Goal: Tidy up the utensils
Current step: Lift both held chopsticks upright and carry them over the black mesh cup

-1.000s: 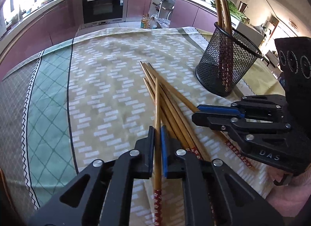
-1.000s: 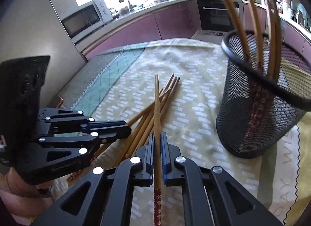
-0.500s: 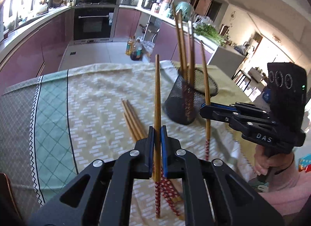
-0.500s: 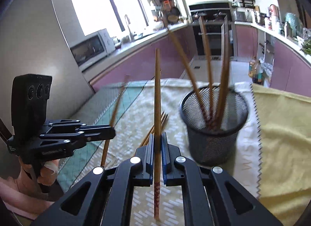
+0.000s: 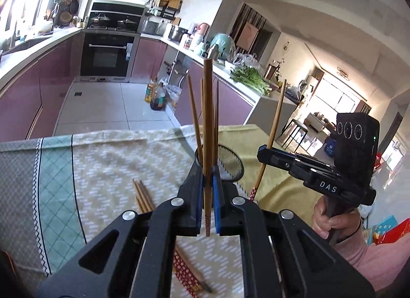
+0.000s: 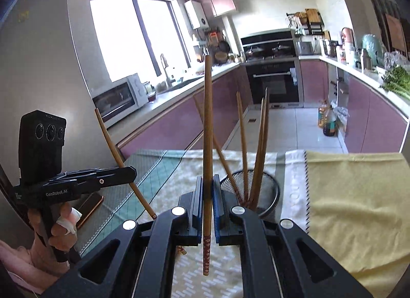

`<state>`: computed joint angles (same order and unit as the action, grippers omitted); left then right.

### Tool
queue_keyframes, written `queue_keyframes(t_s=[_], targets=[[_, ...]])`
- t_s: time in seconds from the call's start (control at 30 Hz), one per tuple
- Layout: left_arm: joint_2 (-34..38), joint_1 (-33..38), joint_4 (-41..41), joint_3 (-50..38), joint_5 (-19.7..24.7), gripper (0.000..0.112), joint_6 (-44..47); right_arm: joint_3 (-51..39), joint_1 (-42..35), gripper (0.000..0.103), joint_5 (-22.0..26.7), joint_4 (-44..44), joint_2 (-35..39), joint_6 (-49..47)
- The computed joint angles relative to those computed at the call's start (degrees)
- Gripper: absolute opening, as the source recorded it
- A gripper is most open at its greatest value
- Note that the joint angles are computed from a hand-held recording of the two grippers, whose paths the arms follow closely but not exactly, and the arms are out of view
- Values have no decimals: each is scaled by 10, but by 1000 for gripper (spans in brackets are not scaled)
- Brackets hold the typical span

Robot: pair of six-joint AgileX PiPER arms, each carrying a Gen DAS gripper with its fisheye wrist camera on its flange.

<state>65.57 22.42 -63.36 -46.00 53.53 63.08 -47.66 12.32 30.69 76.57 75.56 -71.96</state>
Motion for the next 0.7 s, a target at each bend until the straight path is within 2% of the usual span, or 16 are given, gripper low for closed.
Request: queue_keyframes(t_s=[0.3,0.47,0.7], targets=[[24,-41,-29,-81,-16,7,-38,-54,-33,6,14,7,5,-6],[46,-68,-20,-127,-37,7,-62,-75,-31,6,-2,26,10,-19],[78,-150,82,-161,-114,7,-146,-94,-14,6,-39,31,47,-19]])
